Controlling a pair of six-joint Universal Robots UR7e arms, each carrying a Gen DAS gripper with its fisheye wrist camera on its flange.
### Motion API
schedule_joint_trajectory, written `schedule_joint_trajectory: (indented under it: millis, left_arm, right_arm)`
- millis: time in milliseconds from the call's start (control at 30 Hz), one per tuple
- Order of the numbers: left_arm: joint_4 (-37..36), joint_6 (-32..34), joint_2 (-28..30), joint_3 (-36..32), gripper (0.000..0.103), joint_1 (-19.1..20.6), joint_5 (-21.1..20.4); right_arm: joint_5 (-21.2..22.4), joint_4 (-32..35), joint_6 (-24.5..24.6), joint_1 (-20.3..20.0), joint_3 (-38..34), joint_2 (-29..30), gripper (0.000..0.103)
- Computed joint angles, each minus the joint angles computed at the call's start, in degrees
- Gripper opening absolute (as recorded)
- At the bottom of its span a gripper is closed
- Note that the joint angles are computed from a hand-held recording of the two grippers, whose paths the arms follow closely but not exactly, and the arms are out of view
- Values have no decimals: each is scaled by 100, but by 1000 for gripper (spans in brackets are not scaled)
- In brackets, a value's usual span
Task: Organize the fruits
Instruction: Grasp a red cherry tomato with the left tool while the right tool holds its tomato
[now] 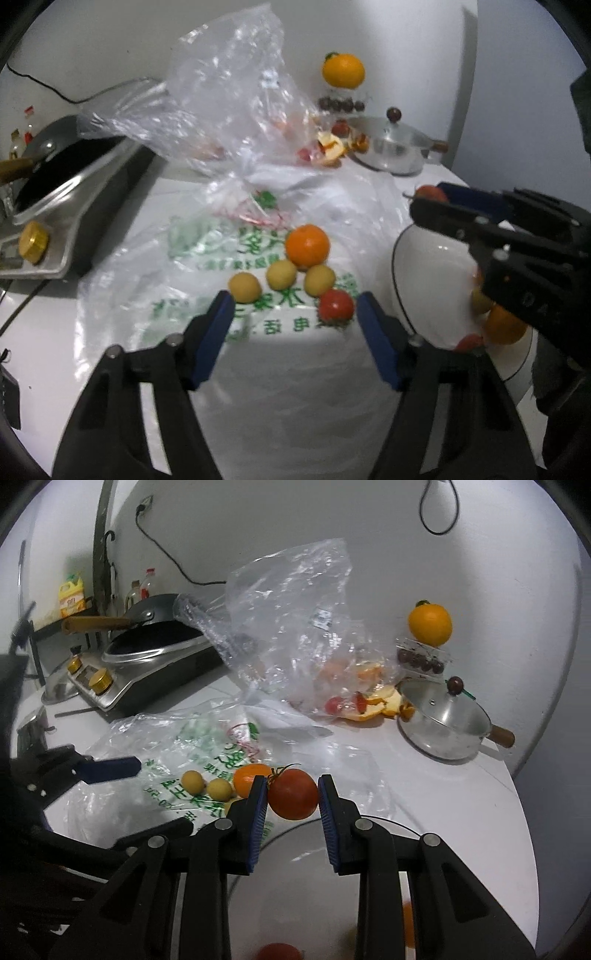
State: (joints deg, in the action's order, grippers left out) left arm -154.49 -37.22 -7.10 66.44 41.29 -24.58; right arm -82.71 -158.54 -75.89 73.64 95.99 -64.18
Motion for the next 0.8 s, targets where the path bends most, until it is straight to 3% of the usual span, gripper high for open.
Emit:
schedule_joint_trajectory:
  millis: [133, 400, 500, 700, 800]
  left_arm:
    - [363, 31, 194, -391, 66, 71, -150]
    - [988, -216, 451, -932, 50, 211, -357]
    - [1015, -199, 481, -995, 38, 240, -438]
    - [775, -26, 471, -983, 29, 240, -599]
    - [671, 7, 457, -934, 28, 215, -584]
  right_arm:
    - [61, 130, 87, -85, -195, 48, 30]
    - [74, 248, 145, -211, -464, 129, 30]
    - [90, 247, 186, -242, -524, 146, 30]
    - [139, 267, 173, -269, -524, 114, 30]
    - [175, 191, 120, -275, -471, 68, 30]
